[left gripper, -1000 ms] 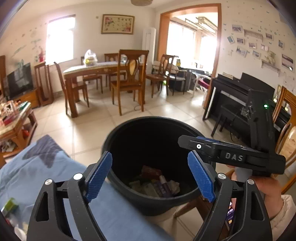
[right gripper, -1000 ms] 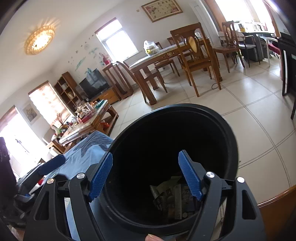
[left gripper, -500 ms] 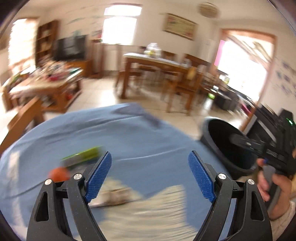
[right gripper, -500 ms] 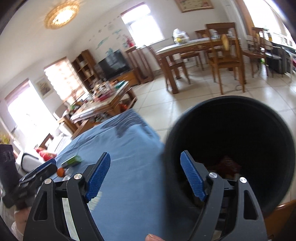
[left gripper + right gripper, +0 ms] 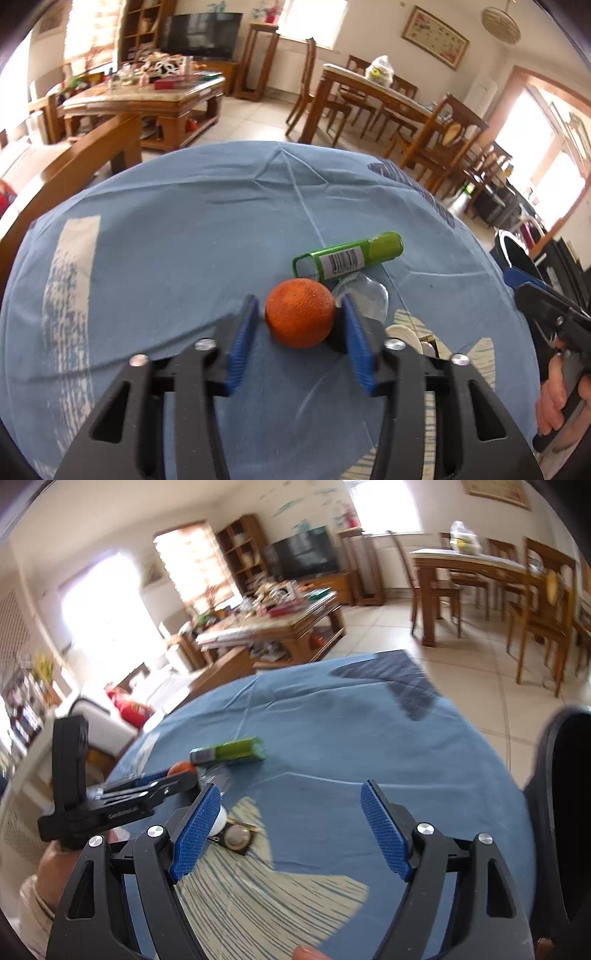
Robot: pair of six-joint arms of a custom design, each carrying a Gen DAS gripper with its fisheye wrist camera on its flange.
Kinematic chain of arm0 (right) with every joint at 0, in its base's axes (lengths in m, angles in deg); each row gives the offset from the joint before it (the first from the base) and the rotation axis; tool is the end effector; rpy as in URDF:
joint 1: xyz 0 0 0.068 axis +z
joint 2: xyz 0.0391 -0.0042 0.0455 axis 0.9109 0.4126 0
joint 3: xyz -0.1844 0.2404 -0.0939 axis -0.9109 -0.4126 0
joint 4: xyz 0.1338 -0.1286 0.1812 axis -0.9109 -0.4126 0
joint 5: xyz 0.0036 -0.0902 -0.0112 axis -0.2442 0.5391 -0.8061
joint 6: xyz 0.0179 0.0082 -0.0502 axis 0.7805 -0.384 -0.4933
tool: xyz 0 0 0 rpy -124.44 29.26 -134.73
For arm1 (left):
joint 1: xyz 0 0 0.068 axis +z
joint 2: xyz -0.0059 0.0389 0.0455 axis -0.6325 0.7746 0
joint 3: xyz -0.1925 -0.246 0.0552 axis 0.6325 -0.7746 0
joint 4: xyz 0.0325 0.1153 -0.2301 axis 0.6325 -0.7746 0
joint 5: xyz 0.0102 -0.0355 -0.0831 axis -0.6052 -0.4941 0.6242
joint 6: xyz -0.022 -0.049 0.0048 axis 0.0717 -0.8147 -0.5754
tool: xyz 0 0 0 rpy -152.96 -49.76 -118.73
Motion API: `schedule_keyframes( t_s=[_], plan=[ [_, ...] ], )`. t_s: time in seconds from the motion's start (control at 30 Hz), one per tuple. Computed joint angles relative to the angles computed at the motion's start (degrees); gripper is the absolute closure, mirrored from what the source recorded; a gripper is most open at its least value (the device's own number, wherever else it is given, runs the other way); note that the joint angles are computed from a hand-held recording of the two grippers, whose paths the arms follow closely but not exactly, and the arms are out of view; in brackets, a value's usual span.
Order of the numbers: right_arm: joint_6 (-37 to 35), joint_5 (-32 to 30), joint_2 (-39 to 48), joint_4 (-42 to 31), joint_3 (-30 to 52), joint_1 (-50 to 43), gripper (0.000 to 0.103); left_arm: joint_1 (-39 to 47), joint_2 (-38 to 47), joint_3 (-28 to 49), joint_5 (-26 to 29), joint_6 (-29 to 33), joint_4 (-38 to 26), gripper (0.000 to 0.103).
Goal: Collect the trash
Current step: 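Grasp the orange ball with the left tool while the right tool grasps the green gum pack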
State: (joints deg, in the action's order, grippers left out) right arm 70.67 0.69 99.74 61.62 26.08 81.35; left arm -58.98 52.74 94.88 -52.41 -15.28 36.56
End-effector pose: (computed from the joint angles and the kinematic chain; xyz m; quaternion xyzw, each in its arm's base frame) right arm 0.2535 0.0914 0.2281 -0.2769 0.8586 0.2888 0.3206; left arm 0.1684 -0.0541 0.2012 -0.1493 0.9245 -0.0839 0.3406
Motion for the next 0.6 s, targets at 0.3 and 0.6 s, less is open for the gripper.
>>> schedule_keyframes(
  t_s=[0.3,0.6],
  plan=[
    [-8.3,11.5,4.6,0.9,5.6,13.5,0.025,-4.8,-2.6,-1.4,-5.5,-5.3,1.2,0.068],
    [-20.3,21.3,13.1,-3.1,14.5,25.2,0.031,2.9,-12.5,-2.8,-5.1,-7.2,-4.6,0.068]
  ],
)
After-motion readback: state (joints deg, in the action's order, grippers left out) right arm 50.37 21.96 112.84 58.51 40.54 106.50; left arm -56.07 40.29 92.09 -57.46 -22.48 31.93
